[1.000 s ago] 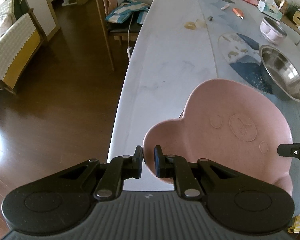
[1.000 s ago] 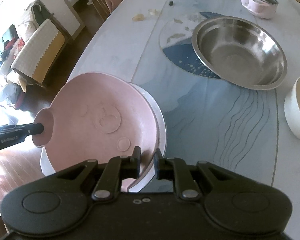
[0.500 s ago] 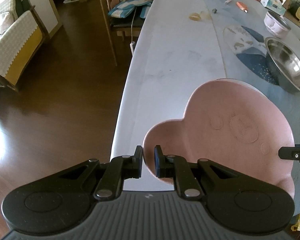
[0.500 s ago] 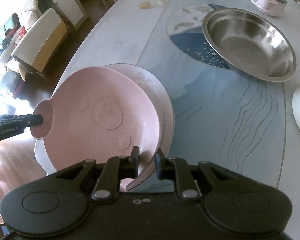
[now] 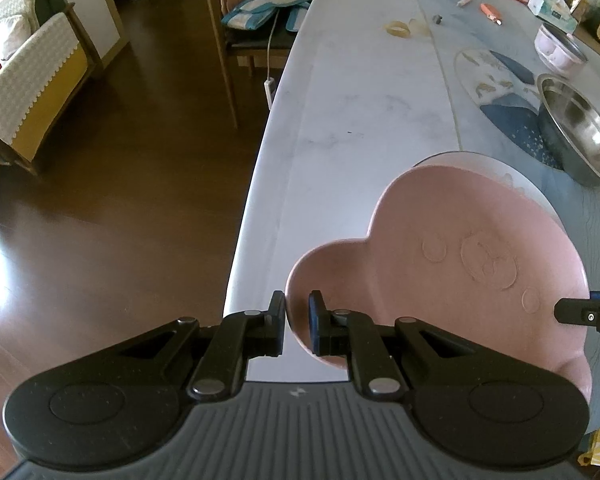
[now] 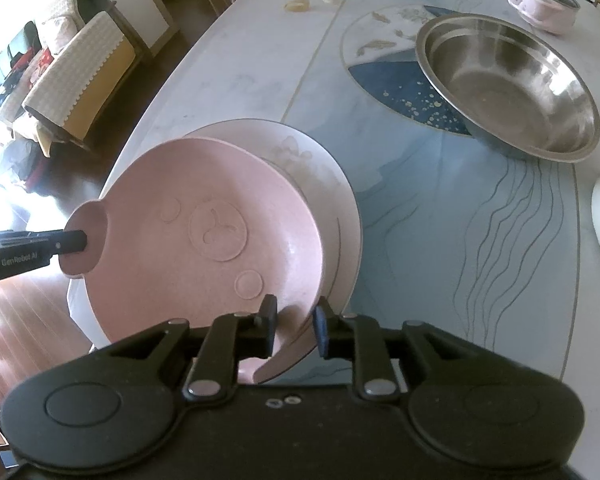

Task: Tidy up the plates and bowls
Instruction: 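Lower the pink plate onto the stacked white plates with both tools, then open both tools and lift them away from the pink plate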

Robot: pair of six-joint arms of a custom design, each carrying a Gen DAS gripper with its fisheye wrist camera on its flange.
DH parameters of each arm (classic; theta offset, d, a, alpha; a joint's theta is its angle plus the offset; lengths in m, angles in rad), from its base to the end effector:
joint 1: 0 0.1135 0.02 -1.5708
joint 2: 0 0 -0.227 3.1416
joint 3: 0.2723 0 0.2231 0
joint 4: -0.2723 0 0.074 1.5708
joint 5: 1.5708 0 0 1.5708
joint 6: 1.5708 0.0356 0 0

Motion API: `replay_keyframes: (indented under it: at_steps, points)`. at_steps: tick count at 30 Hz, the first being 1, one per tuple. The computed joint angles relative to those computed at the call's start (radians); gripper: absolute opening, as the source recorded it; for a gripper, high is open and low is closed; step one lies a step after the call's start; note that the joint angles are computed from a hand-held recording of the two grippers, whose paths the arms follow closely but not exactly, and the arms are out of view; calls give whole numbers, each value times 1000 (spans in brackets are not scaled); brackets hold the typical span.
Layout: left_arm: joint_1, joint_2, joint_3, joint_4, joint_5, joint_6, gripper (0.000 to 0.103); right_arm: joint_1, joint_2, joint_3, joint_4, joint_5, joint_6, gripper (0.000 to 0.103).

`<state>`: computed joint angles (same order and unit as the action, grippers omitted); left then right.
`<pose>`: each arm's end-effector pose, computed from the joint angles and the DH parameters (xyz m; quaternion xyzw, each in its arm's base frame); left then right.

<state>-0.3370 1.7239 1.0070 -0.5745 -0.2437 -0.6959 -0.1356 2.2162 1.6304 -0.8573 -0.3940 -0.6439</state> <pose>0.2727 -0.0865 0.1376 -0.1921 0.9641 0.0364 0.1796 0.3807 -0.0382 0.1200 -0.2581 0.9441 0.1569 0.1321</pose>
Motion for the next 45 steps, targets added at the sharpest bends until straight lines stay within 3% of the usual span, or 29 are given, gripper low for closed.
replay_keyframes:
  at_steps: [6,10,15,17,27,37,39,41,45]
  points:
    - [12,-7,-14,15,19,2,12,-6,1,3,-9,-12,1,26]
    - [18,-19,-35,32,36,3,12,-12,-4,4,-16,-24,-2,34]
    - [21,-45,-65,51,44,-3,23,-26,-27,-9,-7,-35,-10,43]
    - [17,-57,-72,51,37,-10,29,-30,-27,1,-15,-39,-11,45]
    - [-46,-196,-87,6,-56,-27,29,-74,-60,33,-68,-89,-53,50]
    - [-178,-225,51,-64,-156,-24,29,-116,-169,21,-113,-143,-95,58]
    - [-198,-207,97,-70,-162,-19,32,-129,-186,28,-130,-155,-104,61]
    - [-212,-187,140,-70,-164,-8,46,-143,-193,50,-155,-168,-115,63]
    - [-252,-123,247,-65,-186,28,50,-172,-179,122,-207,-184,-130,64]
